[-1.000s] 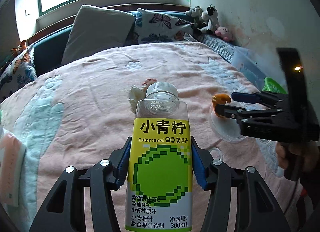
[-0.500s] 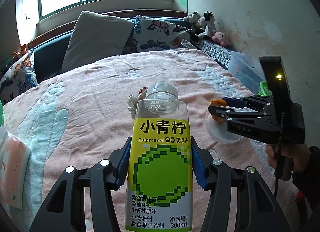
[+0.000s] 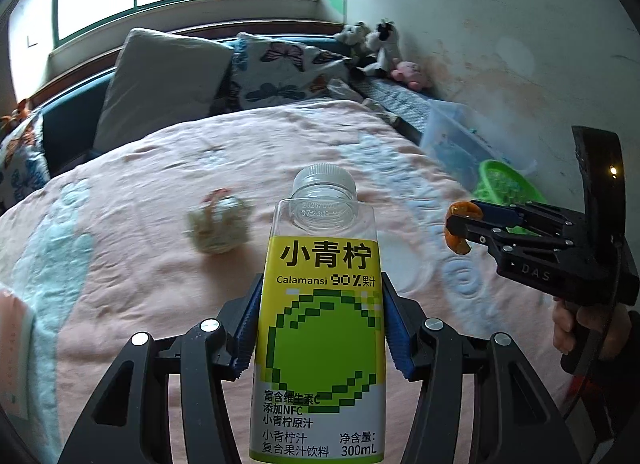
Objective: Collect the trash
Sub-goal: 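Drop the muffin into the green basket with the right tool while the left tool carries the bottle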
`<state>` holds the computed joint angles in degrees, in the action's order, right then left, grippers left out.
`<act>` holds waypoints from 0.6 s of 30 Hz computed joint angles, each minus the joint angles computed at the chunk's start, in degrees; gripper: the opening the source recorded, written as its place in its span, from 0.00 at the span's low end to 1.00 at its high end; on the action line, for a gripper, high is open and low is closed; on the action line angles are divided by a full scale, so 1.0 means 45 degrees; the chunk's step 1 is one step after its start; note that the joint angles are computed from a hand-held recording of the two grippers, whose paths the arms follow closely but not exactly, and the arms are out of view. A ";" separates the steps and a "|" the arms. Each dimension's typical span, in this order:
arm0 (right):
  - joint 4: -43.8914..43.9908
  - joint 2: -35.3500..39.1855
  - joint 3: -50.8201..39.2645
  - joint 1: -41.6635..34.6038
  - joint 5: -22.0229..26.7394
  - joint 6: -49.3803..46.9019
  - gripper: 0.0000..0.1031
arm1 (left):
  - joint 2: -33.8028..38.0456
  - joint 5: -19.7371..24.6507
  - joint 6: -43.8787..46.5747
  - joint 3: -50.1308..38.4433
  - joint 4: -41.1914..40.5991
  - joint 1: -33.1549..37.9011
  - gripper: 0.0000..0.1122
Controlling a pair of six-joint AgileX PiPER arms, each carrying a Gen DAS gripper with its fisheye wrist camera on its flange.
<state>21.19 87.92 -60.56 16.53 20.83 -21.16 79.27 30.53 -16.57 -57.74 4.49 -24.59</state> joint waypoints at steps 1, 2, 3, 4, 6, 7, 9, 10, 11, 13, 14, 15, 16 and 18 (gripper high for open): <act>0.0324 -0.0324 0.0312 -0.0415 0.0070 -0.0392 0.40 | 0.0210 0.0016 -0.0155 -0.0252 0.0032 -0.0327 0.47; 0.0533 -0.0543 0.0539 -0.0723 0.0098 -0.0658 0.40 | 0.0326 0.0032 -0.0235 -0.0398 0.0035 -0.0513 0.47; 0.0738 -0.0790 0.0792 -0.1107 0.0121 -0.0950 0.40 | 0.0494 0.0067 -0.0252 -0.0617 -0.0041 -0.0727 0.47; 0.0972 -0.1026 0.1022 -0.1550 0.0175 -0.1287 0.40 | 0.0705 0.0117 -0.0279 -0.0898 -0.0108 -0.0979 0.47; 0.1492 -0.1301 0.1315 -0.2309 0.0310 -0.1980 0.40 | 0.1146 0.0229 -0.0598 -0.1502 0.0083 -0.1528 0.47; 0.1828 -0.1474 0.1481 -0.2857 0.0435 -0.2477 0.40 | 0.1322 0.0287 -0.0719 -0.1746 0.0167 -0.1720 0.47; 0.2445 -0.1633 0.1678 -0.3649 0.0608 -0.3346 0.40 | 0.1831 0.0459 -0.0809 -0.2465 0.0143 -0.2183 0.47; 0.2835 -0.1725 0.1794 -0.4176 0.0711 -0.3907 0.40 | 0.2018 0.0551 -0.0825 -0.2750 0.0144 -0.2334 0.47; 0.3065 -0.1756 0.1853 -0.4495 0.0757 -0.4232 0.40 | 0.2289 0.0675 -0.0917 -0.3141 0.0240 -0.2566 0.47; 0.3749 -0.1748 0.1933 -0.5297 0.0973 -0.5114 0.40 | 0.2792 0.0922 -0.0990 -0.3858 0.0362 -0.2908 0.47; 0.4144 -0.1725 0.1970 -0.5727 0.1103 -0.5594 0.40 | 0.3102 0.1071 -0.0988 -0.4294 0.0375 -0.3078 0.47; 0.4381 -0.1689 0.1988 -0.6054 0.1195 -0.5912 0.40 | 0.3388 0.1182 -0.0863 -0.4690 0.0262 -0.3187 0.47; 0.4532 -0.1652 0.2001 -0.6337 0.1261 -0.6146 0.40 | 0.3651 0.1298 -0.0805 -0.5058 0.0199 -0.3290 0.47; 0.4960 -0.1535 0.2030 -0.6932 0.1461 -0.6750 0.40 | 0.4100 0.1536 -0.0771 -0.5692 0.0154 -0.3476 0.47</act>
<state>43.52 81.02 -51.42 -14.66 27.41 -51.53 97.72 37.44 -20.04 -83.35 5.18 -40.23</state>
